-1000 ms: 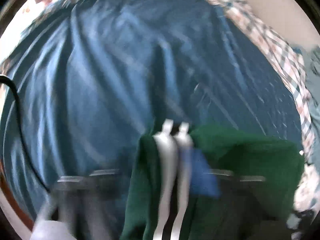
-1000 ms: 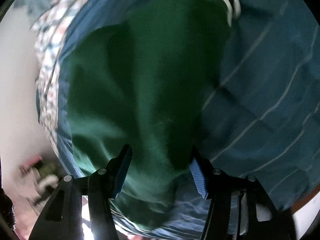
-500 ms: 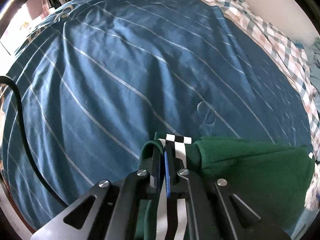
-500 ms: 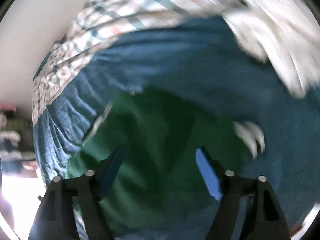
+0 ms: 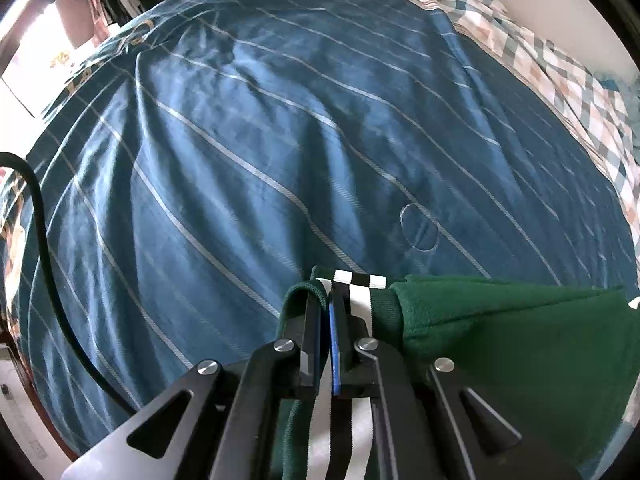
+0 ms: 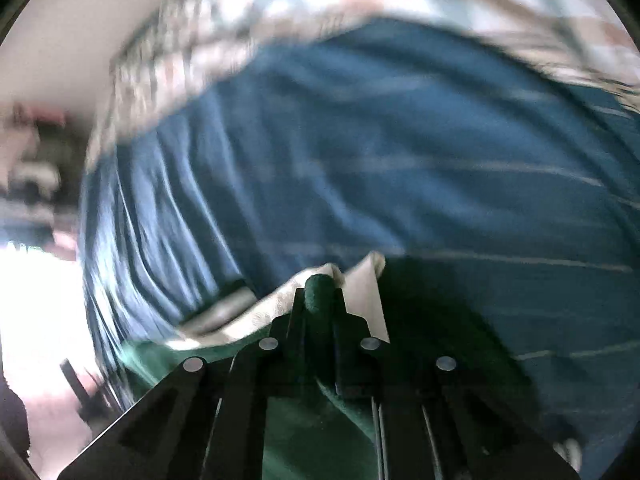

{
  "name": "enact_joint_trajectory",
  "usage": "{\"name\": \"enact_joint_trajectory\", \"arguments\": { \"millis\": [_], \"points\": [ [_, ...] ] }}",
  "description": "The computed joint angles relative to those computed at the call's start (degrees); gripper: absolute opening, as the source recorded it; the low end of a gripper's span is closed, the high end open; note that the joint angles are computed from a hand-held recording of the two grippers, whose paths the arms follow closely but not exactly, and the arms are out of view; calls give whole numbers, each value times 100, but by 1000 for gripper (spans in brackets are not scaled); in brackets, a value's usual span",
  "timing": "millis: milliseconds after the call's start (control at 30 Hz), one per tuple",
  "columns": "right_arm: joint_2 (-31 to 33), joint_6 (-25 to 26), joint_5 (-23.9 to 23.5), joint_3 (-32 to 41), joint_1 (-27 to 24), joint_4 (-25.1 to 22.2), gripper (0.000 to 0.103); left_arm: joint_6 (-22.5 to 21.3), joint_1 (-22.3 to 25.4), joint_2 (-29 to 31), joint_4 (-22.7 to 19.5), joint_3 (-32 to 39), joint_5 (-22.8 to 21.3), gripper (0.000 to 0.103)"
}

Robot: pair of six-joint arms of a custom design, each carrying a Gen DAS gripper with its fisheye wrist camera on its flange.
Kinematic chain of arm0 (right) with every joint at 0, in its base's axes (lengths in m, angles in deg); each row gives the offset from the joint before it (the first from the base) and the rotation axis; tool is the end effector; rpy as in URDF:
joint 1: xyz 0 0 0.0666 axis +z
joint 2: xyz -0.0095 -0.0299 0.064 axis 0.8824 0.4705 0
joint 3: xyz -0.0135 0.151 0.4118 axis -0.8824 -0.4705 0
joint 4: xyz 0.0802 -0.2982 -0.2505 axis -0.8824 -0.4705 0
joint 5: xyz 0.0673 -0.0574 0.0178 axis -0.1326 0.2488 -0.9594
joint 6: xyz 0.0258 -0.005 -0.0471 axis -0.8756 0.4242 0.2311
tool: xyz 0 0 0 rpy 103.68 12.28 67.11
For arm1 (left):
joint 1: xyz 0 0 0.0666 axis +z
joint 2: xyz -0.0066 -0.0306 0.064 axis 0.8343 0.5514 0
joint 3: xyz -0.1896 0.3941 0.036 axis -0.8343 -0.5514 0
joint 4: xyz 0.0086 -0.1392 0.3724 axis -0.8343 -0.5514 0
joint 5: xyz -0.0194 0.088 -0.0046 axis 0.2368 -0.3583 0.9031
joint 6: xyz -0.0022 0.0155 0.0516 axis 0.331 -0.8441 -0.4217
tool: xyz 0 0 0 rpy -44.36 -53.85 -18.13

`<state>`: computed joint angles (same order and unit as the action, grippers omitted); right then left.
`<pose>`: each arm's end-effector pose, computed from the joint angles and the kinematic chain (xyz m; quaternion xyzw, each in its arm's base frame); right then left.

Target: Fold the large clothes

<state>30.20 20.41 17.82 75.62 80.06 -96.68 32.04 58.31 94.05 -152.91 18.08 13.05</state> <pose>0.5090 0.1772 0.4953 0.2172 0.9459 0.2267 0.0821 0.5082 0.0139 0.4278 -0.1001 0.9854 -0.0284 0.1347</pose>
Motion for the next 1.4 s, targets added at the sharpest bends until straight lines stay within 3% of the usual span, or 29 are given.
{"name": "enact_joint_trajectory", "arguments": {
  "millis": [100, 233, 367, 533, 600, 633, 700, 733, 767, 833, 867, 900, 933, 1033, 1067, 1200, 1300, 1400],
  "points": [
    [-134, -336, 348, -125, 10, 189, 9, 27, -31, 82, 28, 23, -60, 2],
    [110, -395, 607, -185, 46, 115, 9, 58, -50, 354, -41, 121, -32, 3],
    [503, -157, 610, -38, 121, -333, 11, 61, -4, 473, -172, 238, 64, 4],
    [469, 262, 966, 534, 171, -1105, 39, 289, 235, 122, -298, 402, 373, 10],
    [167, 256, 1028, 500, 250, -970, 72, 434, 340, -173, -248, 362, 334, 9],
    [50, 217, 1017, 539, 317, -1030, 75, 458, 395, -313, -264, 329, 361, 13],
    [-61, 130, 976, 682, 483, -1404, 76, 501, 532, -660, -366, 223, 346, 38],
    [-103, 34, 946, 735, 605, -1572, 76, 510, 565, -757, -413, 174, 346, 78],
    [-135, -65, 934, 769, 725, -1713, 76, 518, 622, -907, -514, 89, 323, 99],
    [-252, -334, 897, 748, 1069, -1916, 75, 615, 699, -1156, -656, -91, 311, 99],
    [-330, -526, 854, 655, 1263, -1895, 70, 636, 772, -1315, -759, -251, 407, 99],
    [-390, -628, 814, 561, 1393, -1872, 50, 720, 791, -1476, -906, -416, 475, 99],
    [-391, -764, 772, 507, 1612, -1899, 41, 829, 783, -1658, -1026, -619, 537, 99],
    [-415, -1170, 648, 155, 2077, -1716, 25, 1286, 734, -2103, -1278, -1177, 998, 99],
    [-419, -1272, 652, 28, 2169, -1608, 20, 1566, 748, -2274, -1322, -1456, 1377, 99],
    [-151, -1584, 557, -470, 2422, -1354, 20, 2418, 640, -2650, -1092, -2176, 2251, 99],
    [-235, -2194, 479, -759, 2416, -1097, 20, 3332, 573, -2717, -322, -2643, 2674, 98],
    [-287, -2253, 336, -673, 2414, -1218, 21, 3830, 564, -2520, 160, -2700, 2504, 98]
  ]
}}
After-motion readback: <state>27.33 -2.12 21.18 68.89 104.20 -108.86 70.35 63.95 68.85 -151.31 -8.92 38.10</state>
